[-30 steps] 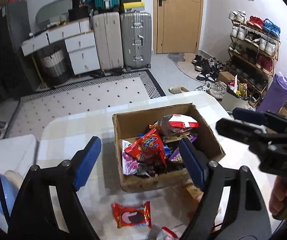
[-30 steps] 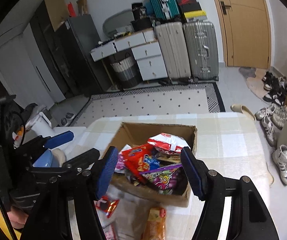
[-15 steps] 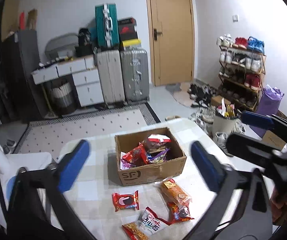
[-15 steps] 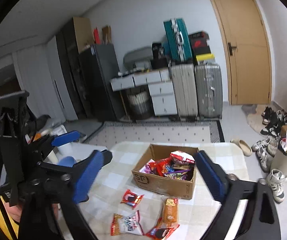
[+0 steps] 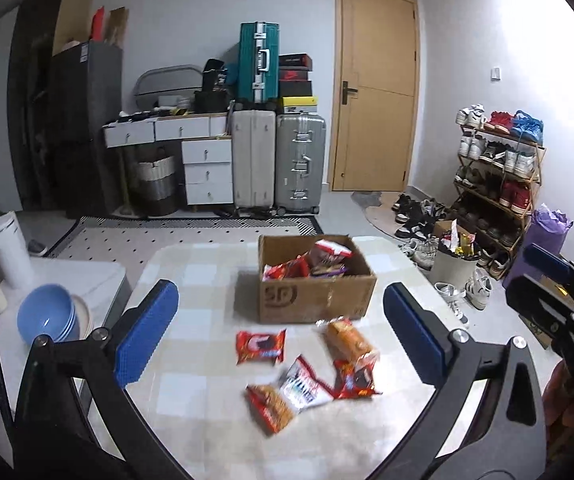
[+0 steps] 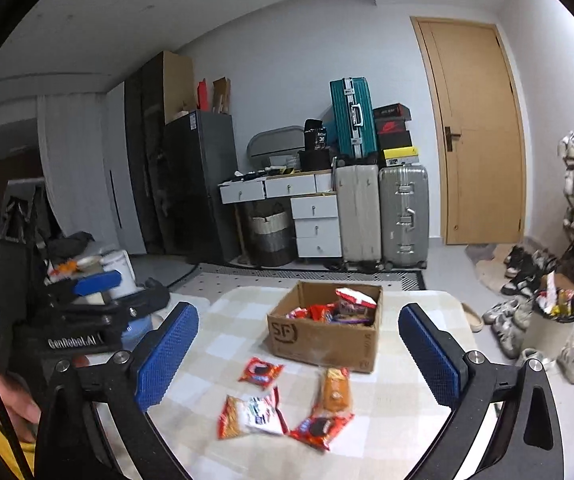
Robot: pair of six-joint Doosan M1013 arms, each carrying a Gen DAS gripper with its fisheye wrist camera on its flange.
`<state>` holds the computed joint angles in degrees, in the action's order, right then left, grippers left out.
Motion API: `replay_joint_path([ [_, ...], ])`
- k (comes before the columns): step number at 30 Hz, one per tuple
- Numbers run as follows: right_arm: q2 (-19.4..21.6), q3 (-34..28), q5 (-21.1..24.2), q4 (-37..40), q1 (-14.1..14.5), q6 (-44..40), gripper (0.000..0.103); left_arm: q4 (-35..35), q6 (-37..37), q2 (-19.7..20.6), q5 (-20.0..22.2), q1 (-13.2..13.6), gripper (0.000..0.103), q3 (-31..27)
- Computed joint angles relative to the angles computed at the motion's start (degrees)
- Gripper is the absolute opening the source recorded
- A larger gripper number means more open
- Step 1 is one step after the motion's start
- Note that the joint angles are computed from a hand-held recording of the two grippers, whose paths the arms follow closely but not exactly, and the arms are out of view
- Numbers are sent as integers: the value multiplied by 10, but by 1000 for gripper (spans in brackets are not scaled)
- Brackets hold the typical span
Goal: Organize snacks
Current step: 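Lower both tools toward the remaining snacks on the table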
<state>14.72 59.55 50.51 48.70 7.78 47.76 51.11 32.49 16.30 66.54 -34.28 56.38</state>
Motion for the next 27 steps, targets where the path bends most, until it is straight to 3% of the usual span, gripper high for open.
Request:
replay_joint_path([
  [6,-29,69,-50,-7,9,-49,102,19,-46,-30,-7,-4,103,83],
  [14,-29,111,-94,-52,25,-41,102,-43,-41,-31,-37,22,103,139],
  [27,8,96,-46,-93,33,15,102,-129,34,7,-126,73,103,163],
])
